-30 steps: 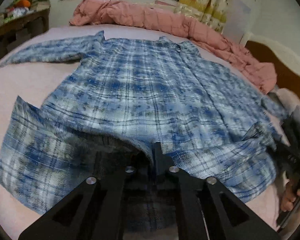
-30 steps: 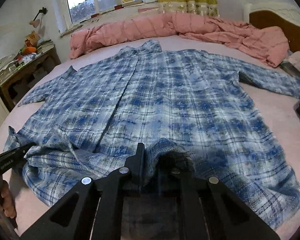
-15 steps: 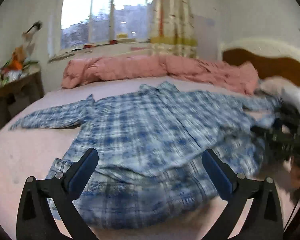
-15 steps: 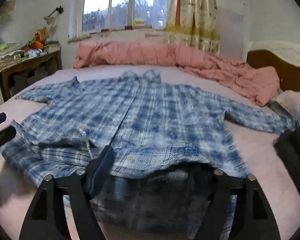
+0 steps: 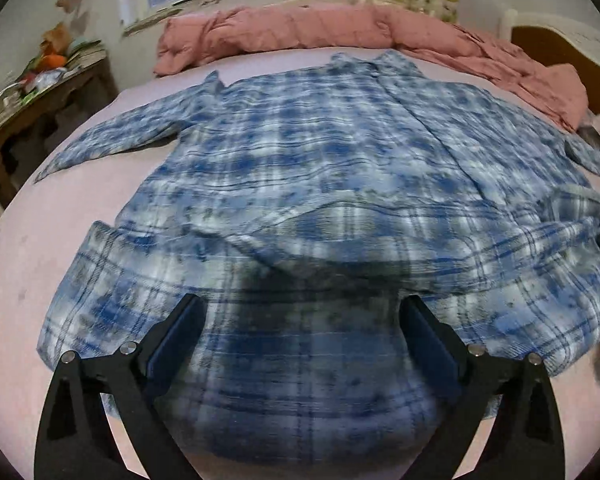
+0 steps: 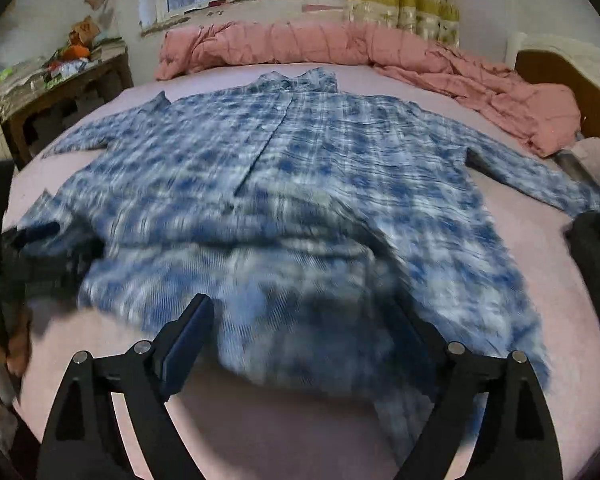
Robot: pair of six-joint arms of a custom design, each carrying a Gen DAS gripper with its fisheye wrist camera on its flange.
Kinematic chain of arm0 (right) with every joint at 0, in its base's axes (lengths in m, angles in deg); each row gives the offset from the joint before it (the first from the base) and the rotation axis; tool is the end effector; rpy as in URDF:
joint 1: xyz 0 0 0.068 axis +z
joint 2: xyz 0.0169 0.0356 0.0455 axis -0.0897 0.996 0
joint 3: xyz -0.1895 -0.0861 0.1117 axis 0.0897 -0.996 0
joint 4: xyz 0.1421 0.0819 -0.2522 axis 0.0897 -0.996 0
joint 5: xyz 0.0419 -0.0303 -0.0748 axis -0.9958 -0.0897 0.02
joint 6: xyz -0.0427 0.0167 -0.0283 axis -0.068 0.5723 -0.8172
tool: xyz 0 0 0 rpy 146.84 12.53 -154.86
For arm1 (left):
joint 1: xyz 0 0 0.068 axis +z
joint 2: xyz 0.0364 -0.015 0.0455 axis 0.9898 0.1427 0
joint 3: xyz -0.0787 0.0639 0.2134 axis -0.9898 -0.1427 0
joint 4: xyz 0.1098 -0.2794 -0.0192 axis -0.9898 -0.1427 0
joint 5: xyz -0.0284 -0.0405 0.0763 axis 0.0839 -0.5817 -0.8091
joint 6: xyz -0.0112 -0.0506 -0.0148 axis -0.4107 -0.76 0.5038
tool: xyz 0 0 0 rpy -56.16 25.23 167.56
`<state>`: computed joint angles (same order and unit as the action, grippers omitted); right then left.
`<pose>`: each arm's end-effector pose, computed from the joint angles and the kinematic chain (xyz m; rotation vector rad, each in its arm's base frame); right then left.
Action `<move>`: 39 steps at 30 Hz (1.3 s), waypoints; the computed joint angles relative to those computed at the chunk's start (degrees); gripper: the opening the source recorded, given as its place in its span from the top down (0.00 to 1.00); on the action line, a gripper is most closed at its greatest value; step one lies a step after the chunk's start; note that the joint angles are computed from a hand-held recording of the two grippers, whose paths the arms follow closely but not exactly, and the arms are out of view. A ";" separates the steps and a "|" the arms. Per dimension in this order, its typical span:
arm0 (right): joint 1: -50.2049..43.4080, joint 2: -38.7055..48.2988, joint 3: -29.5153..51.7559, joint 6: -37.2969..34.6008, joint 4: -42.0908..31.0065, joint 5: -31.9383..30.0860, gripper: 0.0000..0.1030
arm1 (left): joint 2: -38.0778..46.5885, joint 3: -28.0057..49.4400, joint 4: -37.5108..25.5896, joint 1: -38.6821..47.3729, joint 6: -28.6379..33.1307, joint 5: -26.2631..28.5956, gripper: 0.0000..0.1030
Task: Fold large clothes
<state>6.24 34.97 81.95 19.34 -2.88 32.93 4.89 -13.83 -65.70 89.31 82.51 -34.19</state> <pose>0.2778 0.0574 0.1743 -0.3544 2.3671 0.1013 0.3045 0.0422 0.1386 -0.1510 2.4144 0.1400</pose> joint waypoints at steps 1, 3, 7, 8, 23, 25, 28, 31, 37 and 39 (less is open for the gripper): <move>-0.02 -3.60 -2.44 -1.34 -0.51 0.97 0.14 | -0.60 -0.62 0.41 -0.31 -0.45 -0.82 0.04; -0.62 -10.60 -7.19 -3.92 -1.60 2.73 0.14 | -2.19 -2.15 1.38 -0.34 -0.68 -2.09 0.05; -7.78 -29.84 -19.36 -3.19 -6.18 1.78 0.14 | -5.36 -4.81 1.68 -0.31 -1.42 -2.90 0.04; -10.31 -33.38 -21.00 -2.66 -7.99 0.01 0.14 | -5.63 -4.93 1.44 0.00 -1.53 -2.52 0.04; -14.04 -21.29 -13.41 -3.62 3.72 7.39 0.71 | -19.65 -12.61 6.42 5.16 4.13 -8.73 0.05; -13.78 -10.78 -6.05 0.33 5.85 9.11 0.75 | -17.53 -11.34 7.80 8.99 5.22 -7.72 0.05; -15.44 3.57 3.69 5.16 7.48 5.18 0.82 | -12.23 -7.33 6.44 14.21 6.68 -2.99 0.05; -18.46 6.83 4.62 7.59 10.64 1.79 0.82 | -6.05 -2.60 4.31 19.11 7.23 3.30 0.05; -29.34 -2.50 -2.56 7.31 12.99 -15.62 0.11 | 5.28 6.54 -3.39 25.68 4.42 15.10 0.10; -31.65 -3.07 -2.72 7.02 12.48 -18.65 0.11 | 4.36 5.79 -3.31 26.30 4.46 17.95 0.33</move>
